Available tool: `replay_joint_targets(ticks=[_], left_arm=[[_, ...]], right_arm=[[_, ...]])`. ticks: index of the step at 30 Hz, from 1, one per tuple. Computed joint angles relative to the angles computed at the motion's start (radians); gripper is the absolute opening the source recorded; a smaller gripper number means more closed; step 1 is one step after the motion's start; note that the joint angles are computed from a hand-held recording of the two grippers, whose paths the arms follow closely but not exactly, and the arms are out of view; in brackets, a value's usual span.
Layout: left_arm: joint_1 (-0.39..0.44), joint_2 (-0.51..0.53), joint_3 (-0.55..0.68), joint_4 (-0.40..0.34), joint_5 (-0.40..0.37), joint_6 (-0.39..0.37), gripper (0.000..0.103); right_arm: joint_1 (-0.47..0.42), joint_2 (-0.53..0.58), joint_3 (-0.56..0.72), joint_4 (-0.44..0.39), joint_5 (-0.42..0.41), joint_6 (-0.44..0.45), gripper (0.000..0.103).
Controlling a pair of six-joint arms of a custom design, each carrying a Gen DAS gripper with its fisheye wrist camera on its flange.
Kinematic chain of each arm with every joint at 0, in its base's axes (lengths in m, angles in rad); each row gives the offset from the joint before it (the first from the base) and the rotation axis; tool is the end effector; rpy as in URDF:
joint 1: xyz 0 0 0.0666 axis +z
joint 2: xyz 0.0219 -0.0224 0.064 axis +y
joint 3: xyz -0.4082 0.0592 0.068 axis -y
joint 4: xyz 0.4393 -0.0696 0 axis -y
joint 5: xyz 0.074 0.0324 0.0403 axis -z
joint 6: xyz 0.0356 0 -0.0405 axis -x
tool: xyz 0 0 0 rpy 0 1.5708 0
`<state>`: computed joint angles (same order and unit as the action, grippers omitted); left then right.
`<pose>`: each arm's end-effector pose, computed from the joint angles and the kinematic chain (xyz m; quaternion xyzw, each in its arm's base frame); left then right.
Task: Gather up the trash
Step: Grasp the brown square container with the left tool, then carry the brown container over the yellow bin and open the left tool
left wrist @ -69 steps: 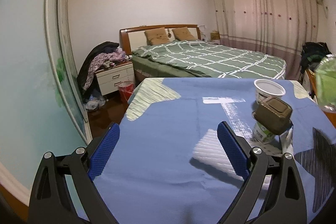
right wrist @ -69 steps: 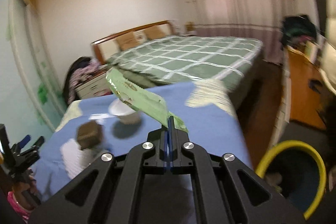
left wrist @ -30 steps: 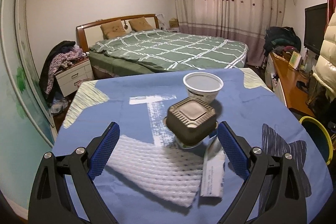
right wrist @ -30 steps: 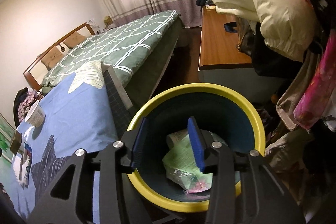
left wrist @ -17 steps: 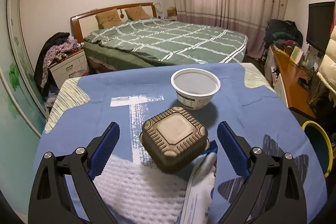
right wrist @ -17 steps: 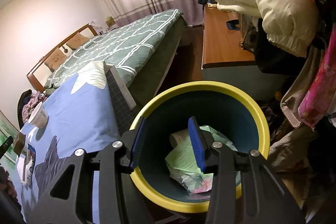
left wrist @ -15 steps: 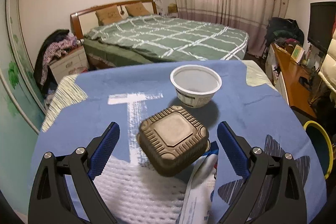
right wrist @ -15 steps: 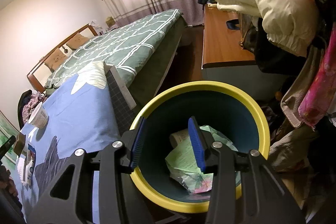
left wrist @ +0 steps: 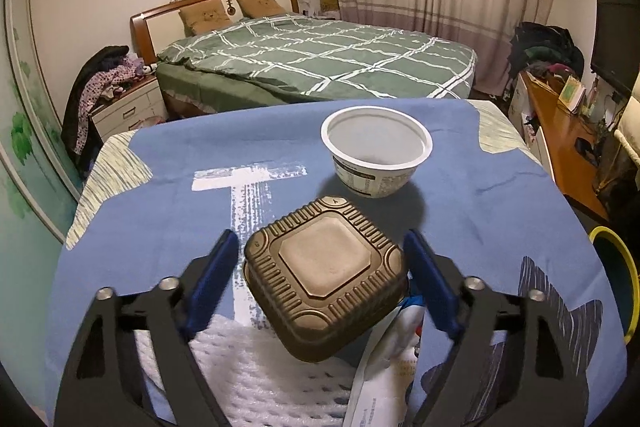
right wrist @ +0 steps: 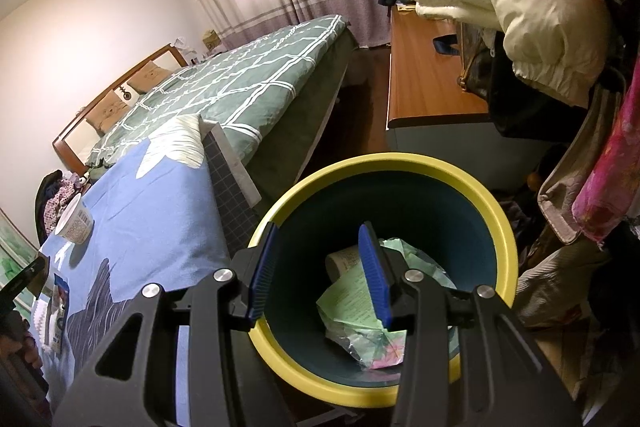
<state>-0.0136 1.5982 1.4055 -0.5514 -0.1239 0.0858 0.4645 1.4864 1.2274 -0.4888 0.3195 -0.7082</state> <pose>0.6125 -0.0043 0.3785 -0.0578 0.9125 0.0367 0.4032 0.5048 0.2400 0.3571 0.1731 0.8904 0.0971 0.4096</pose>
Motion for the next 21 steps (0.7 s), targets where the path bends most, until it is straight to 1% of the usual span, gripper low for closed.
replay_joint_targets(ticks=[1,8,13,19,21], left_arm=[[0.001,0.002,0.002,-0.001,0.006,0.001,0.075],[0.001,-0.026,-0.009,0.029,-0.006,-0.014,0.074],[-0.009,-0.062,-0.006,0.021,-0.006,-0.021,0.074],[-0.073,-0.098,-0.015,0.007,0.039,-0.027,0.074],[-0.11,-0.095,-0.009,-0.008,0.074,-0.028,0.074]], right_arm=[[0.0,0.0,0.0,0.0,-0.001,0.0,0.04],[0.003,0.003,0.001,0.006,-0.002,0.0,0.04],[0.006,-0.005,-0.006,0.016,-0.003,0.004,0.04],[0.006,-0.036,-0.024,0.021,0.008,0.018,0.04],[0.007,-0.052,-0.031,0.015,0.019,0.029,0.04]])
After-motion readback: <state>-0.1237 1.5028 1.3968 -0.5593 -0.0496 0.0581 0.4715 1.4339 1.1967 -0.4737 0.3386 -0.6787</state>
